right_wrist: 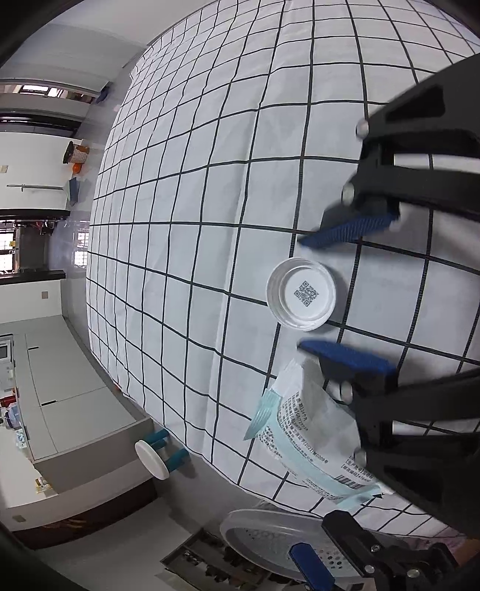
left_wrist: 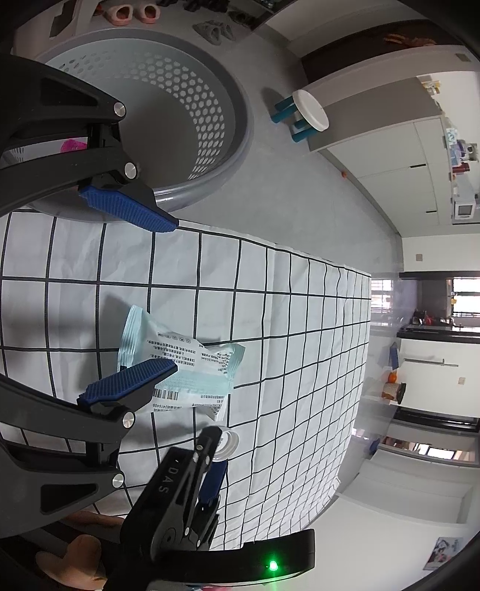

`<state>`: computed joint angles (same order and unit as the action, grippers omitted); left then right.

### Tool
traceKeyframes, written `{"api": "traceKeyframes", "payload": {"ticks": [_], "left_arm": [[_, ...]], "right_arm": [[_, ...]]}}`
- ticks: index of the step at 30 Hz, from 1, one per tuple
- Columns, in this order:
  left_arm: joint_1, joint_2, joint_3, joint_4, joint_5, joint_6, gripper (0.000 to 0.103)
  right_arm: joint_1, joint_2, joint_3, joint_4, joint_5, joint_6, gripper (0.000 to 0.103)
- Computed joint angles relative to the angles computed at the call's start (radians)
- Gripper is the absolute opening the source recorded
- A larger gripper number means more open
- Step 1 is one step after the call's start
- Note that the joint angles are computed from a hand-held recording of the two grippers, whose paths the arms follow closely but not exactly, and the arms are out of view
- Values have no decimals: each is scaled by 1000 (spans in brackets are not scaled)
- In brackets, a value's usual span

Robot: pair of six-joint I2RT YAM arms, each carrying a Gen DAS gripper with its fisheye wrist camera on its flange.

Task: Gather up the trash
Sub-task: 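Grasp the white-and-blue packet with the left gripper while the right gripper grasps the white bottle cap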

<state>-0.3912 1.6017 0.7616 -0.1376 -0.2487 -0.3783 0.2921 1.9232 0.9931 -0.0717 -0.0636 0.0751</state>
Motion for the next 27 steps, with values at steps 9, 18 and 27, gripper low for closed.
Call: {"api": "traceKeyframes", "payload": {"ticks": [9, 18, 27], "left_arm": [[-21, 10, 10, -3, -8, -8, 72], [-68, 94, 108, -24, 3, -5, 75], [-86, 224, 203, -36, 28, 5, 75]], "right_arm": [[-23, -38, -22, 6, -45, 11, 39], [-123, -150, -58, -22, -139, 36, 39], [-152, -178, -70, -31, -177, 30, 39]]}}
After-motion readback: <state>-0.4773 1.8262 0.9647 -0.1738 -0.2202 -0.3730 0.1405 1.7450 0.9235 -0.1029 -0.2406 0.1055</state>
